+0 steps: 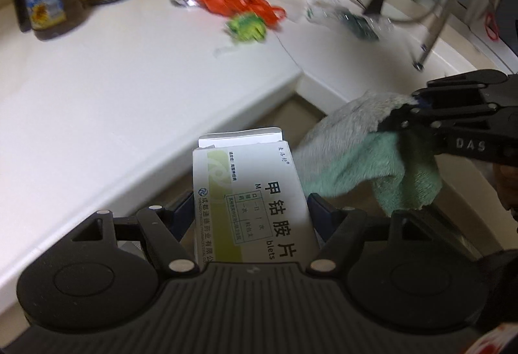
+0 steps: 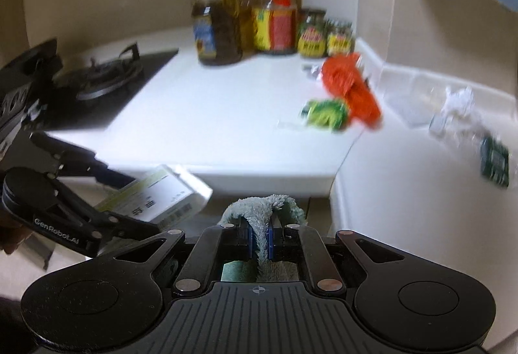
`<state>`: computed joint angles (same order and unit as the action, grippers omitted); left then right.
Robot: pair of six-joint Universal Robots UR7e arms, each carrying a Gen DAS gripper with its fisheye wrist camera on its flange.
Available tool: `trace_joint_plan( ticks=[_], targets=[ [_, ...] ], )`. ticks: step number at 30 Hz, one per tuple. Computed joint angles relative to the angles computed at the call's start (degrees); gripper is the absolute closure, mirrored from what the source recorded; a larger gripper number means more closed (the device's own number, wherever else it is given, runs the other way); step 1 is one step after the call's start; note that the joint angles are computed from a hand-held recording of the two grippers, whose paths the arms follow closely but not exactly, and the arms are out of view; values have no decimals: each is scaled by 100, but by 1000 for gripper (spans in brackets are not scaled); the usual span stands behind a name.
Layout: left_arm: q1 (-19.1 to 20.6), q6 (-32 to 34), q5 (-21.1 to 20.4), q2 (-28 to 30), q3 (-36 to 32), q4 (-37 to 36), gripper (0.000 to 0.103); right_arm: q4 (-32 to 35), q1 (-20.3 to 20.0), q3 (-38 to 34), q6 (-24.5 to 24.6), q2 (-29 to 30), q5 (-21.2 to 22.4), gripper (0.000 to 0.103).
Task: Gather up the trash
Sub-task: 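Carry the towel and medicine box down over the wastebasket with both tools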
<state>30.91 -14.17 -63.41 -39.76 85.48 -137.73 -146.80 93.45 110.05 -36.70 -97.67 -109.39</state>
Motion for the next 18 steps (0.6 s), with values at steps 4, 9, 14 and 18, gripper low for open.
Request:
trace_joint_plan(
  ticks=[4,9,14,18],
  targets=[
    [65,-112,-146,66,86,100,31,42,-43,229,-82,-10,-230,94],
    [150,-267,-136,207,102,336,31,-118,-178,494,-276,45,-393,94],
    [225,-349,-90,408,-3,495,31,-287,-267,624,-339,141,-454,95],
    [242,-264,-27,534,-54,567,31,-414,-336,670,-383,277,-536,94]
  ],
)
